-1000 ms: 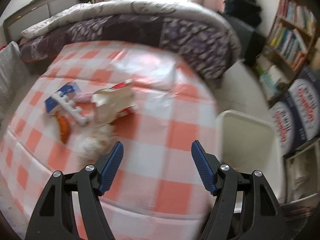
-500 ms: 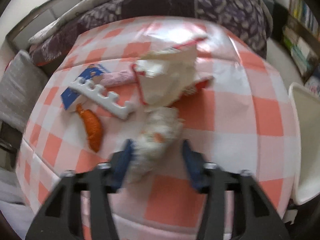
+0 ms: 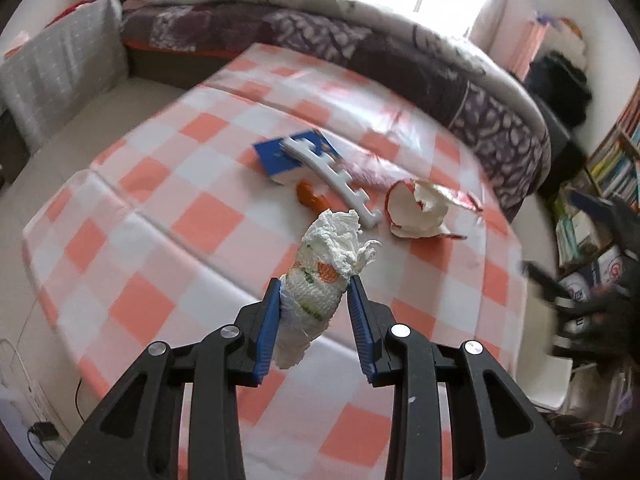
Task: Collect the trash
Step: 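Grasp the white tissue with the left tool while the right tool grasps the red snack bag, then carry the tissue and red snack bag over the white bin and release both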
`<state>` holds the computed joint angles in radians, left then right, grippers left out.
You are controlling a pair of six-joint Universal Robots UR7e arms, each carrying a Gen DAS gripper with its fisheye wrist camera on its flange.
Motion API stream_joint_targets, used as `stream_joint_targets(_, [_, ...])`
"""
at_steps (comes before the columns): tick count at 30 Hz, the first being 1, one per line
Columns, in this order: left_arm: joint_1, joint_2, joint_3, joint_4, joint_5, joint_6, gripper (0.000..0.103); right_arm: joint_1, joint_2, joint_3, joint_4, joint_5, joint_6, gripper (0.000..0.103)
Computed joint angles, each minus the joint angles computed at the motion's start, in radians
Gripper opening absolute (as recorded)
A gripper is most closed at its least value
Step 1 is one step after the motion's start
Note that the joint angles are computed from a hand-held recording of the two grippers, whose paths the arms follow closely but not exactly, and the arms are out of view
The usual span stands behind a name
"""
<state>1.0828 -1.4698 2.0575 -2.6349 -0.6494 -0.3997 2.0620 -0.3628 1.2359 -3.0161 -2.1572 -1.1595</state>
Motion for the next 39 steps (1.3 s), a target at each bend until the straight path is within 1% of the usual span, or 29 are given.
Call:
stream_joint_targets(2, [-0.020, -0.036, 0.024, -0.004, 0.010, -0.011, 0.034, 0.007, 0.049, -0.070, 0.045, -0.006, -0.051, 0.096])
stream_joint_targets(3, [-0.027, -0.055, 0.037, -0.011, 0.007, -0.015, 0.034, 0.009, 0.072, -0.095, 0.052, -0.008, -0.097, 0.096])
stream_joint_targets(5, [-0.035, -0.085, 0.055, -0.020, 0.003, -0.022, 0.034, 0.012, 0.133, -0.152, 0.043, -0.048, -0.241, 0.096])
stream_joint_targets(7, [-0.038, -0.104, 0.064, -0.011, 0.008, -0.025, 0.034, 0.010, 0.176, -0.189, 0.047, -0.089, -0.336, 0.096])
stream_joint_targets(9, [-0.041, -0.118, 0.072, 0.003, 0.021, -0.029, 0.034, 0.007, 0.210, -0.219, 0.048, -0.116, -0.369, 0.096])
stream_joint_targets(10, [-0.041, -0.123, 0.076, 0.007, 0.023, -0.032, 0.034, 0.004, 0.226, -0.246, 0.077, -0.125, -0.341, 0.095])
stream_joint_targets(12, [-0.038, -0.138, 0.083, 0.005, 0.009, -0.033, 0.034, -0.003, 0.233, -0.272, 0.154, -0.112, -0.267, 0.091])
stream_joint_targets(14, [-0.036, -0.146, 0.087, -0.001, 0.004, -0.030, 0.034, -0.008, 0.266, -0.325, 0.201, -0.136, -0.223, 0.073])
stream_joint_targets(15, [-0.037, -0.149, 0.090, -0.007, 0.006, -0.026, 0.034, -0.012, 0.280, -0.363, 0.277, -0.162, -0.152, 0.044])
stream_joint_targets(16, [-0.039, -0.152, 0.091, -0.014, 0.009, -0.021, 0.034, -0.017, 0.278, -0.377, 0.330, -0.155, -0.066, 0.041])
stream_joint_targets(18, [-0.041, -0.156, 0.096, -0.031, 0.017, -0.011, 0.034, -0.021, 0.266, -0.381, 0.356, -0.127, 0.046, 0.033])
stream_joint_targets(19, [-0.044, -0.160, 0.100, -0.043, 0.022, -0.006, 0.034, -0.023, 0.249, -0.369, 0.357, -0.107, 0.136, 0.031])
stream_joint_targets(22, [-0.050, -0.170, 0.112, -0.068, 0.025, -0.001, 0.034, -0.020, 0.194, -0.293, 0.302, -0.056, 0.285, 0.029])
stream_joint_targets(23, [-0.052, -0.173, 0.115, -0.076, 0.022, -0.003, 0.034, -0.015, 0.157, -0.233, 0.252, -0.031, 0.338, 0.029])
stream_joint_targets(25, [-0.057, -0.175, 0.122, -0.086, 0.032, -0.008, 0.034, -0.006, 0.099, -0.142, 0.192, 0.012, 0.415, 0.029])
stream_joint_targets(28, [-0.083, -0.171, 0.135, -0.115, 0.075, -0.005, 0.034, 0.015, 0.017, -0.018, 0.115, 0.051, 0.499, 0.029])
stream_joint_targets(32, [-0.130, -0.171, 0.157, -0.174, 0.135, 0.012, 0.034, 0.034, -0.049, 0.086, 0.015, 0.101, 0.559, 0.029])
stream_joint_targets(34, [-0.157, -0.171, 0.172, -0.212, 0.164, 0.026, 0.034, 0.037, -0.074, 0.123, -0.028, 0.119, 0.572, 0.029])
stream_joint_targets(35, [-0.165, -0.170, 0.175, -0.219, 0.171, 0.027, 0.034, 0.042, -0.098, 0.159, -0.062, 0.131, 0.585, 0.029])
stream_joint_targets(39, [-0.185, -0.152, 0.182, -0.246, 0.197, 0.039, 0.034, 0.042, -0.159, 0.236, -0.139, 0.173, 0.618, 0.029])
